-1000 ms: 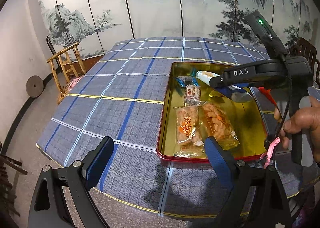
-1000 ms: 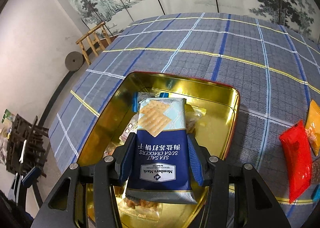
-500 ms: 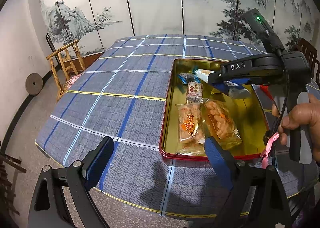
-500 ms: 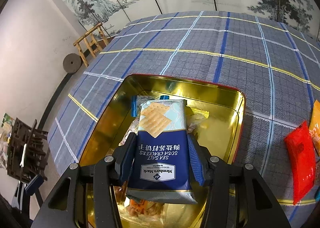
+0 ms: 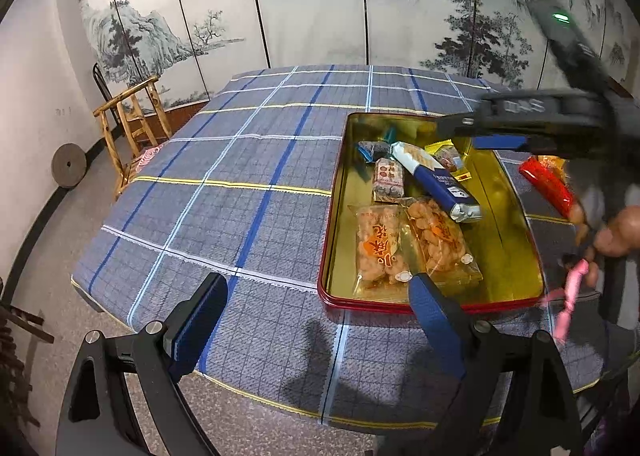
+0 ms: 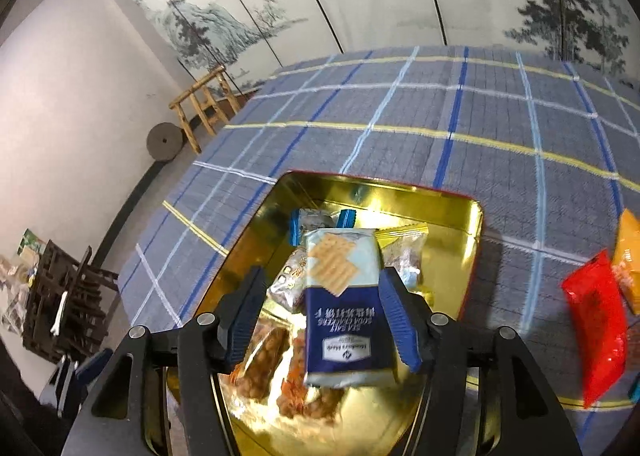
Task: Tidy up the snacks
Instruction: 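Reach the left gripper to the small blue-wrapped snack and grasp it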
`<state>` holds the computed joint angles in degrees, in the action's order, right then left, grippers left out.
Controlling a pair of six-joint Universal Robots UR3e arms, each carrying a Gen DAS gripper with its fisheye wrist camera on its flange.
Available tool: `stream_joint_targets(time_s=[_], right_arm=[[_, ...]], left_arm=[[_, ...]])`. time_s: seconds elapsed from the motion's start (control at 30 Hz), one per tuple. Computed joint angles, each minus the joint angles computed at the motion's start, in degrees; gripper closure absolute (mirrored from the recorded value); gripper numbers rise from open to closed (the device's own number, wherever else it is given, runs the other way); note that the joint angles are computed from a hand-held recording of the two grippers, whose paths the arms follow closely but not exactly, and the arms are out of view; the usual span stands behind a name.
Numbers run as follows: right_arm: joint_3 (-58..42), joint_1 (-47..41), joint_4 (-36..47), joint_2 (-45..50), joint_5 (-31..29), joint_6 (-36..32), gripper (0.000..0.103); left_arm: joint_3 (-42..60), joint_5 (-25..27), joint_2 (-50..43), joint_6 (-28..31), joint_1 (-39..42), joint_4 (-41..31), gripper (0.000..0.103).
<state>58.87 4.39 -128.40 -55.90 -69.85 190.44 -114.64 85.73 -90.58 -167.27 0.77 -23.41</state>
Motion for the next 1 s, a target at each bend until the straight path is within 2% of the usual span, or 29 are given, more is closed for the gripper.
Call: stream_joint_targets(time_s=[0.13, 0.27, 0.33, 0.47, 0.57, 0.73, 0.9, 1.0], right_arm=[[18.9, -2.7, -9.8, -13.0, 0.8, -4.1, 0.043], [40.1, -7.6, -17.0, -29.7, -1.6, -10.5, 0.042], [48.8, -12.2, -16.9, -38.1, -2.3, -13.4, 0.041], [62.0, -28.3, -9.9, -54.9, -1.0, -20.7, 0.040], [66.8, -41.8, -2.8, -64.0, 1.8, -28.3, 0.040], [71.0, -58.4, 5.3, -72.5, 4.5, -40.4, 0.040], [73.2, -69.4, 10.1, -74.8, 7.7, -47.9, 0.040], [73.9, -74.2, 13.0, -75.7, 9.6, -52.3, 0.040]], left_arm=[[-0.3, -0.1, 1.2, 0.2, -0.4, 0.1, 0.013], [0.5, -0.3, 2.0, 0.3, -1.7, -1.2, 0.013], [1.5, -0.2, 2.1, 0.2, -3.0, -2.0, 0.013], [4.7, -1.1, 2.2, 0.2, -6.4, -5.8, 0.013], [7.6, -1.8, 1.5, 0.0, -9.4, -8.7, 0.013], [14.2, -5.7, -1.0, -0.6, -13.8, -15.5, 0.013], [23.7, -5.1, -7.2, -3.5, -19.6, -21.3, 0.013], [29.3, -7.0, -11.3, -4.5, -22.2, -24.9, 0.013]])
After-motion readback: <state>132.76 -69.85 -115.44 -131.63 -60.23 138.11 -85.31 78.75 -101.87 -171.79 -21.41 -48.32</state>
